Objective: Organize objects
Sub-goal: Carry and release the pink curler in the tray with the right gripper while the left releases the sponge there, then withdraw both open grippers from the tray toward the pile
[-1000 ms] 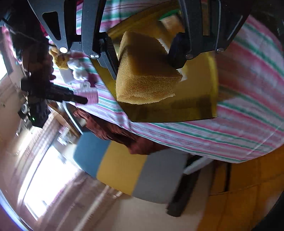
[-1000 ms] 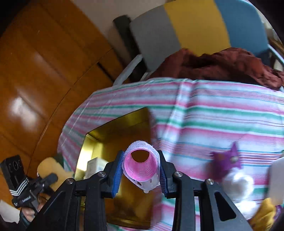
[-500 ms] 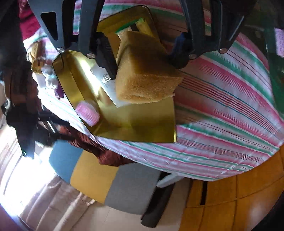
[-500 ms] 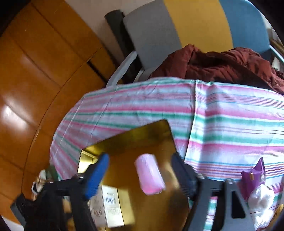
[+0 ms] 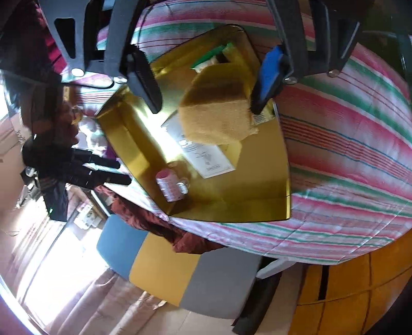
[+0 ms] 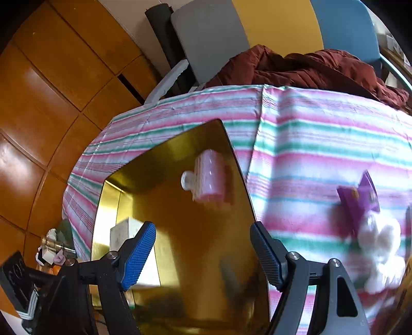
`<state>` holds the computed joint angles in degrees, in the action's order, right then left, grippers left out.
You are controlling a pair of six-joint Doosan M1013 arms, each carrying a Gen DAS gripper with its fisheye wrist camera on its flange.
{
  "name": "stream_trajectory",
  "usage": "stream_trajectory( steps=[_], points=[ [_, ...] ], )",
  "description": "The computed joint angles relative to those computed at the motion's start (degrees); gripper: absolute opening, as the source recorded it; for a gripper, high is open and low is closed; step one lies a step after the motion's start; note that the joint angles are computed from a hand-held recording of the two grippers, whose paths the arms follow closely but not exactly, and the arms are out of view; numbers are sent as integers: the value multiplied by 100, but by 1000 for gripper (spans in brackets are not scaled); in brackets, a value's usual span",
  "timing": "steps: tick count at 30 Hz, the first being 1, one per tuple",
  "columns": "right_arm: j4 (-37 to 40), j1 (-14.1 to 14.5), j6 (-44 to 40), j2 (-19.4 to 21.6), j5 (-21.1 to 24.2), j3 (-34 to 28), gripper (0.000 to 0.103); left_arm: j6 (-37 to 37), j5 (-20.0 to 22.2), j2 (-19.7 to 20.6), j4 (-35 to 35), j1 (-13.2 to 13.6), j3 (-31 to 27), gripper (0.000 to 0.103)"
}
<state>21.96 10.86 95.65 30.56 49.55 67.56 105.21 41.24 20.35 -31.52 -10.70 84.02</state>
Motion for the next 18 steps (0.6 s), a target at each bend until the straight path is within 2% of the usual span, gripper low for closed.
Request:
stream_trajectory(
  steps=[4,7,12,14,18],
  points=[
    [41,32,-45,-152,-134,267,77,275,168,59,-262,-62,-16,82],
    [-112,86,-81,-247,-169,405,77,417,285,47,-202,-151,-7,82],
    [-239,126,-142,-372,-274,596,77,709,237,-76,-379,-148,77,82],
    [-264,135,-147,-412,-327,648,77,902,247,-103,-661,-83,93,83],
    [-221,122,-129,-495,-436,760,77,604,97,-122,-470,-79,106,83]
  ],
)
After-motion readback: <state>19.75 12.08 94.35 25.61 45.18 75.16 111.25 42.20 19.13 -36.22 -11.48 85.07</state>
